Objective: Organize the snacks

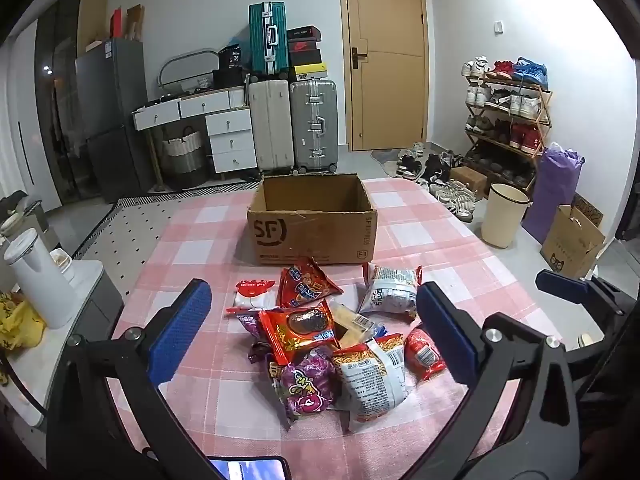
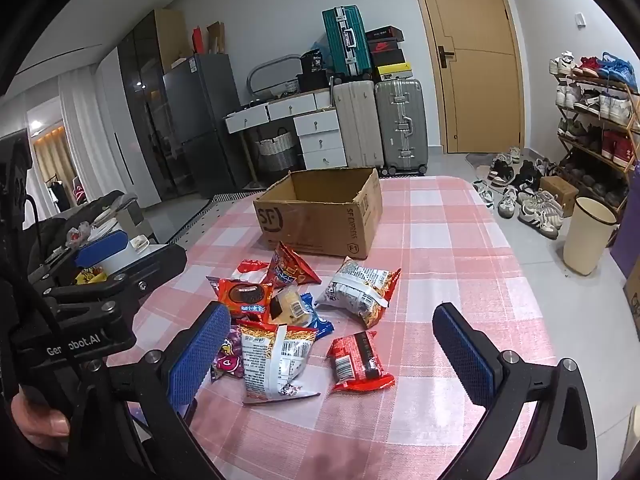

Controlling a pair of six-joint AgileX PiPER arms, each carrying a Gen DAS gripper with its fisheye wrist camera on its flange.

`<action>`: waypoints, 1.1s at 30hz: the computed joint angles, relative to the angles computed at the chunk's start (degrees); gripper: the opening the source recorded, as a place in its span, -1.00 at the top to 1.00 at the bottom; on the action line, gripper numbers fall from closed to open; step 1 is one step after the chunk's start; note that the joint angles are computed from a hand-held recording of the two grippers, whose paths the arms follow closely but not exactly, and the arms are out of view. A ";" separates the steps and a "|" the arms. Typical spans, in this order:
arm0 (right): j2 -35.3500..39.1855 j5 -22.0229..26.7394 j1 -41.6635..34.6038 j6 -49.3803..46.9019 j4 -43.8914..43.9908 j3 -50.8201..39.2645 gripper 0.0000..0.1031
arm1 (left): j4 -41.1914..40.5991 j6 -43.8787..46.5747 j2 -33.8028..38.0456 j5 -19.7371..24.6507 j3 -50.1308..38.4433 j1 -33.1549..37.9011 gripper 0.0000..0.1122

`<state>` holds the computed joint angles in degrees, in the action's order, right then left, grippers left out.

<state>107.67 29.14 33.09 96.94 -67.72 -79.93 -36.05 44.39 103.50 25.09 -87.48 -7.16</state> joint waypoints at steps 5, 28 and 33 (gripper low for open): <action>-0.11 0.52 0.24 -0.05 -0.24 0.12 -1.00 | 3.94 -3.55 1.67 1.53 -2.70 -0.44 -0.82; -0.20 0.58 0.34 1.79 -2.46 0.41 -1.00 | -2.33 1.94 1.12 1.98 -1.23 1.06 -0.82; -0.22 0.59 0.32 2.29 -3.00 0.48 -1.00 | -2.50 1.74 1.43 2.55 -1.69 1.26 -0.82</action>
<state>107.44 29.73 33.41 99.23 -70.71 -79.45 -38.55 46.13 104.93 27.64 -89.17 -5.89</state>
